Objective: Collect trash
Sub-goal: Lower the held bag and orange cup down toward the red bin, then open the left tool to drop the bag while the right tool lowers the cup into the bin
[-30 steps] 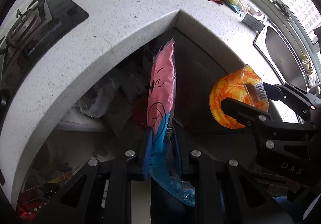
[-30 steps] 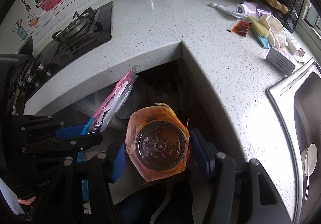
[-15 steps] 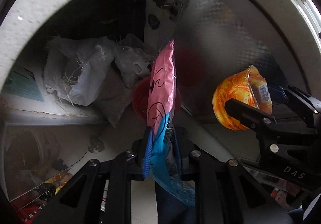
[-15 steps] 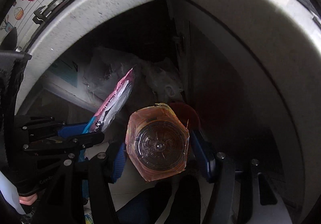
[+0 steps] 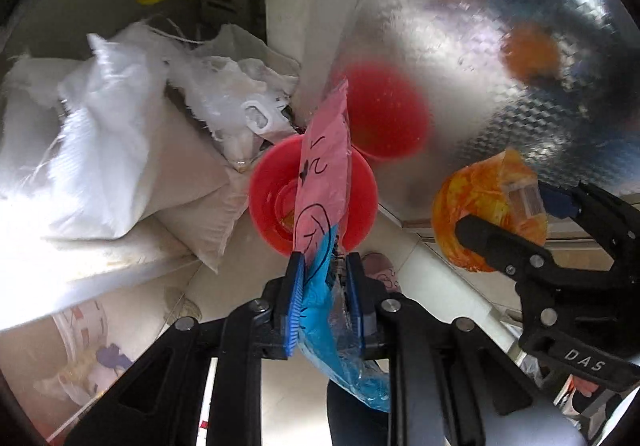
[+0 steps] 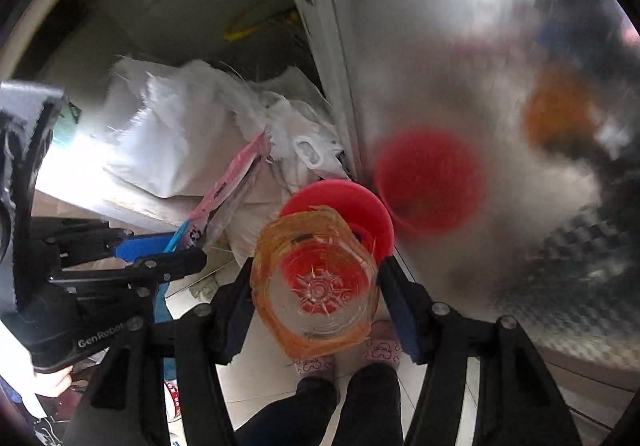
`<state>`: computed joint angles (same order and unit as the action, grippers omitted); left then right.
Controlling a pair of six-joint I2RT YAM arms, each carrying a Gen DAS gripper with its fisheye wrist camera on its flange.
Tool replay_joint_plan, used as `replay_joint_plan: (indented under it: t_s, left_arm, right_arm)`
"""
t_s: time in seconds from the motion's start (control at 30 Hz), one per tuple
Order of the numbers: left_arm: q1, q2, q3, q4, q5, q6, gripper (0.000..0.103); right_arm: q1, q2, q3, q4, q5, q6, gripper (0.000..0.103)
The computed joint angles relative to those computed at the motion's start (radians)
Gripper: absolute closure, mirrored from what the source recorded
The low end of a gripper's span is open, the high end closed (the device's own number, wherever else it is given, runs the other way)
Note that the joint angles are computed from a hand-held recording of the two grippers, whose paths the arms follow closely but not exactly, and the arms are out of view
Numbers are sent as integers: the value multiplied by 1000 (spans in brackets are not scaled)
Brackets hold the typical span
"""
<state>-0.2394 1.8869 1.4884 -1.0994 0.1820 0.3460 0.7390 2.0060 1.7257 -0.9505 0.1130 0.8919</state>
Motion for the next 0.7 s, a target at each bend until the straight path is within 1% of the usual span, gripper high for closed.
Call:
replay_joint_plan:
  t_s: [0.03,0.1,0.13,0.17,0.23,0.3,0.47,0.53,0.6,0.7]
  left_arm:
    - [-2,13,-4,16,-2,-1,85]
    - [-4,40,3,33,6,-17,82]
    - [-5,56,13,33,12,-24,71]
    - [-7,69,26,30,16,-30,55]
    - [-18,78,34,38,7,-24,33]
    - [-25,74,30,44,-3,-6,32]
    - [-21,44,16,34,-40,-6,21]
    - [-11,19,-5,42,-53,-9,20]
    - [-1,18,-30,75,-66,-20,20]
    - [23,12,-49,95,-78,-27,20]
  right_arm:
    - [-13,-23,-42,19,-5,-7,46]
    - [-22,-29,-70,42,-1,-12,46]
    - [-24,-26,-72,44,12,-15,45]
    - [-24,-27,-83,53,24,-15,45]
    - [-26,-36,-103,54,34,-16,45]
    - [-28,-38,-107,52,34,-12,45]
    - [-20,-29,-84,32,42,-31,45]
    - [-15,-17,-68,28,40,-44,45]
    - [-13,-5,-56,36,30,-58,45]
    - [-16,25,-34,53,16,-96,45]
